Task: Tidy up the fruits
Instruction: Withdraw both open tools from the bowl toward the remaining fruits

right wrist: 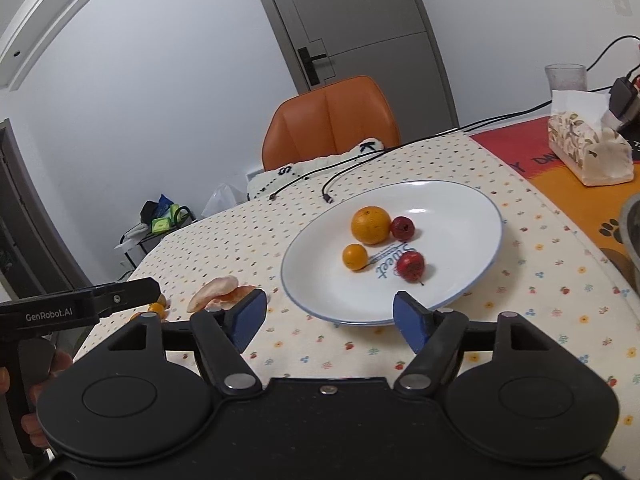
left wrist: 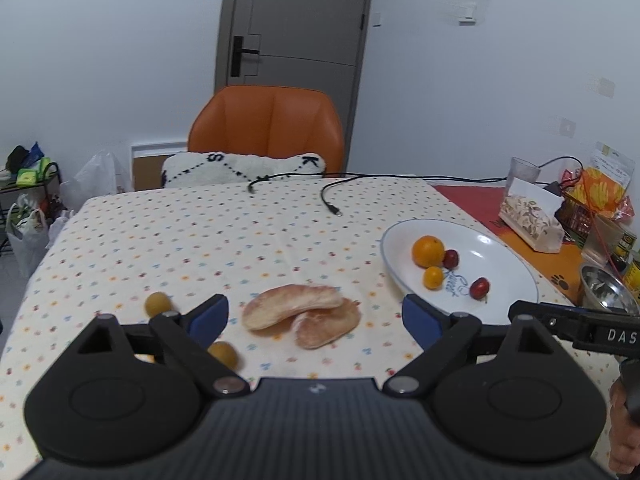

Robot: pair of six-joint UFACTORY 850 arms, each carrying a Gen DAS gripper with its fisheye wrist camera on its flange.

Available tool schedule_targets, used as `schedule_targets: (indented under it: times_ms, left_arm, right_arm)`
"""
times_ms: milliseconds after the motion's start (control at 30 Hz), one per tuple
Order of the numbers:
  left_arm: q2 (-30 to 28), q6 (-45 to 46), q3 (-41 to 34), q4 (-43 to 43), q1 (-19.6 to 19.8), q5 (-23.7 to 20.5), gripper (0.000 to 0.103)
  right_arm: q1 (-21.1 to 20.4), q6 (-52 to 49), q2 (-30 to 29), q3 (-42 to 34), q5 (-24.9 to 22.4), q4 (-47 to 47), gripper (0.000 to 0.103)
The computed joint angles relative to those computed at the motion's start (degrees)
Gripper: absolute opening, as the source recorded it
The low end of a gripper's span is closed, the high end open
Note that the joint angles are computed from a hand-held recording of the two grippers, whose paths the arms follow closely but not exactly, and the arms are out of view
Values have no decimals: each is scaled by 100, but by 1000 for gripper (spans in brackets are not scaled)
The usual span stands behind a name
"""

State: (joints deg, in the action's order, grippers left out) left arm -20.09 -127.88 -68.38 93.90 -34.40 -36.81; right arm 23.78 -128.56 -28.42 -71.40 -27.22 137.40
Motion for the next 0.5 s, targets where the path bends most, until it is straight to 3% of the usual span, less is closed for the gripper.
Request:
schedule_targets:
  times_ms: [133, 300, 500]
  left_arm:
    - [130, -70, 162, -61, 0, -83, 92]
    - [249, -69, 345, -141, -14, -208, 93]
    - [426, -295, 641, -101, 20, -242, 93]
  right_arm:
    - [59, 29, 1, -22, 2, -85, 77]
    - [153, -160, 20, -8, -17, 26, 96]
    - [250, -121, -13, -69, -17, -105, 97]
